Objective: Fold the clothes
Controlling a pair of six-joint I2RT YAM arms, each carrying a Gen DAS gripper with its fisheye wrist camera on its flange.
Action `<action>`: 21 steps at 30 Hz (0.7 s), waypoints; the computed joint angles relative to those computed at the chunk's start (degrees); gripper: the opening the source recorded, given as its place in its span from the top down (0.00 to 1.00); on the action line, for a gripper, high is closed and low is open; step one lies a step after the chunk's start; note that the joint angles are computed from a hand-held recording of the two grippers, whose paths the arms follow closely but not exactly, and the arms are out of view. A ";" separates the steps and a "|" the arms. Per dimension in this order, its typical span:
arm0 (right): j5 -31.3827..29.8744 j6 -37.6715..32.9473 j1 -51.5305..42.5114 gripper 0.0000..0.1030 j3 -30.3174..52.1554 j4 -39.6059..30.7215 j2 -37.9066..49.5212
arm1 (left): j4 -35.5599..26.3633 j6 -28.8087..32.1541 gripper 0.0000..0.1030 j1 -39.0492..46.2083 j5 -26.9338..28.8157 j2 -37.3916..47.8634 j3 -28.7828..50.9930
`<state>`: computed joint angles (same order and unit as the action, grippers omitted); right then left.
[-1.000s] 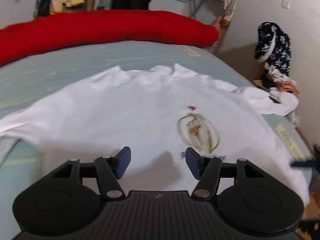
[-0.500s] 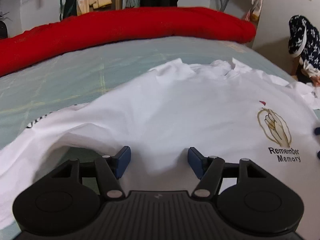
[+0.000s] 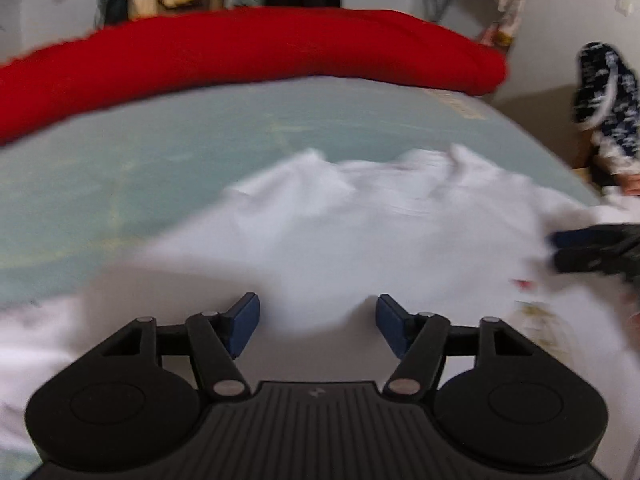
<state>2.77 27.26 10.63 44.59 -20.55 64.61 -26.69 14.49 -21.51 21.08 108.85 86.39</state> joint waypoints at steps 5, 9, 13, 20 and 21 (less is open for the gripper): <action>-1.31 -1.56 -7.15 0.00 0.12 1.49 1.49 | 1.39 -2.89 0.34 -0.05 -4.33 4.65 5.34; 2.47 2.94 -5.03 0.00 4.47 -2.73 3.93 | -3.27 -2.89 0.37 -1.81 -8.35 2.97 7.12; 3.90 4.13 0.41 0.00 7.95 -11.45 -0.58 | -7.20 0.47 0.36 0.29 -5.71 -3.84 4.37; 11.93 11.62 23.75 0.00 13.00 -24.79 -6.83 | -18.01 13.53 0.31 3.51 4.54 -22.10 -9.51; 14.16 13.37 28.40 0.00 12.94 -25.30 -6.43 | -19.11 15.75 0.31 3.82 5.58 -24.91 -12.37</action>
